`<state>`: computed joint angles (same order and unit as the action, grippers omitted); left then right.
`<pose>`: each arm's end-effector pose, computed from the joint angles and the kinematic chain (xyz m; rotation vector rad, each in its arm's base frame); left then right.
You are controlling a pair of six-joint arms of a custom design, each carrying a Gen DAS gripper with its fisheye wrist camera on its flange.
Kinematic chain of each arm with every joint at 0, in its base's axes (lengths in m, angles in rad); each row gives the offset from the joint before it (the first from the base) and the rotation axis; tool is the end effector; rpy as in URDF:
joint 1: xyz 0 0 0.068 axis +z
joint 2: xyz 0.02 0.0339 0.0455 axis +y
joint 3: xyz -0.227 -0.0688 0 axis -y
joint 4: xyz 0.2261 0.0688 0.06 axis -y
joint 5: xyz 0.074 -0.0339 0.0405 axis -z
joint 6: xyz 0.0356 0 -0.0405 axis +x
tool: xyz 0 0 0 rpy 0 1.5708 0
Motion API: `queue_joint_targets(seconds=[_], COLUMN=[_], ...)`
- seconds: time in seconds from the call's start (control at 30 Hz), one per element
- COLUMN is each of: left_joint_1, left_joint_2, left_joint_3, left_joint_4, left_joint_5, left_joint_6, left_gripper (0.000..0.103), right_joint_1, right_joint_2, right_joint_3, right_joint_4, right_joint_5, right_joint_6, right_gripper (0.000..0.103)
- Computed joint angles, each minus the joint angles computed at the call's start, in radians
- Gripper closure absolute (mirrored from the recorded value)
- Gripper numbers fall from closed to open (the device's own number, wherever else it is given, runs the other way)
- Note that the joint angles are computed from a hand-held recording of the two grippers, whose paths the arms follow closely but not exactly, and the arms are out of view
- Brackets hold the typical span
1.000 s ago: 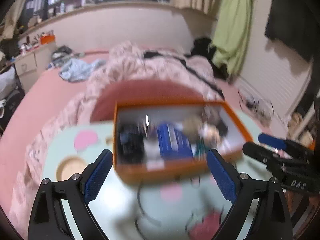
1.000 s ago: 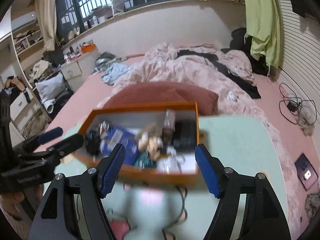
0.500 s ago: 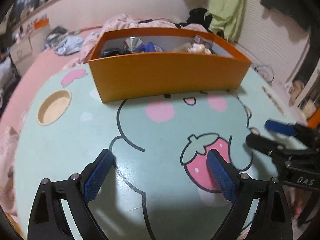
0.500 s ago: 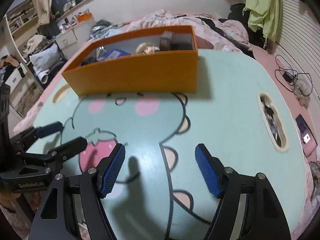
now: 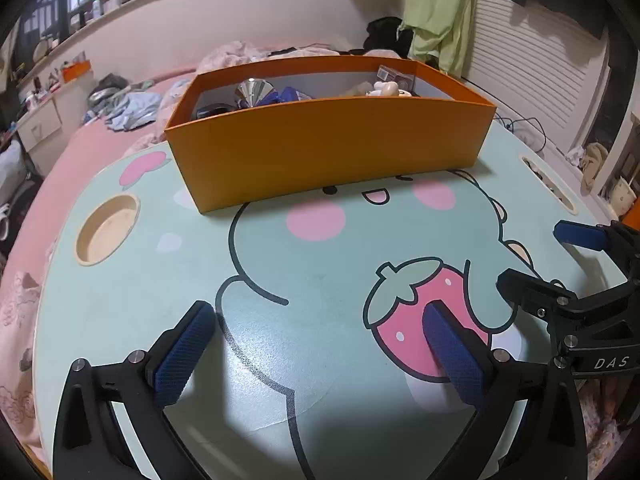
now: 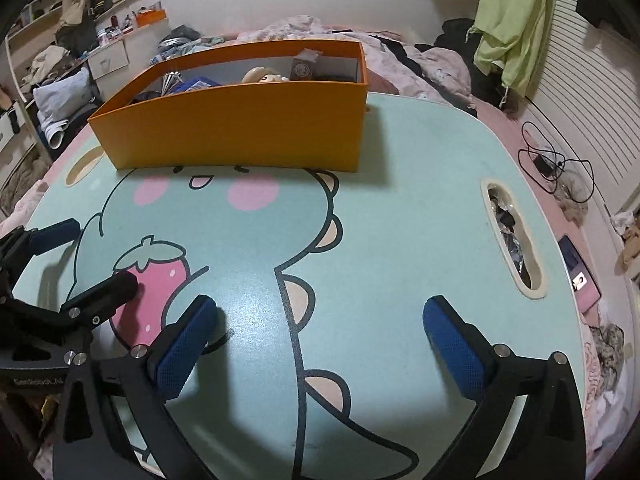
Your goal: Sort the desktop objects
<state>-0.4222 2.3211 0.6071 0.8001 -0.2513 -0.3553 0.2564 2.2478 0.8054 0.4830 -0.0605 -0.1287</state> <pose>0.2482 -0.1018 -0.0387 -0.0234 2.4451 -0.0300 0.3027 0.0816 -0.0158 -0.5083 2.4809 0.1275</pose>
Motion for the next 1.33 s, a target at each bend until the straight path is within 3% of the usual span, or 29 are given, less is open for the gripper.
queue_joint_targets(seconds=[1.33], left_joint_1=[-0.004], left_joint_2=[0.001], left_joint_3=[0.019], left_joint_4=[-0.015], left_joint_5=[0.003], left_joint_6=[0.003], left_gripper=[0.0], right_joint_1=[0.008], right_joint_2=[0.003], right_joint_3=[-0.011], right_joint_4=[0.018], right_joint_5=[0.003], right_joint_6=[0.003], right_gripper=[0.0])
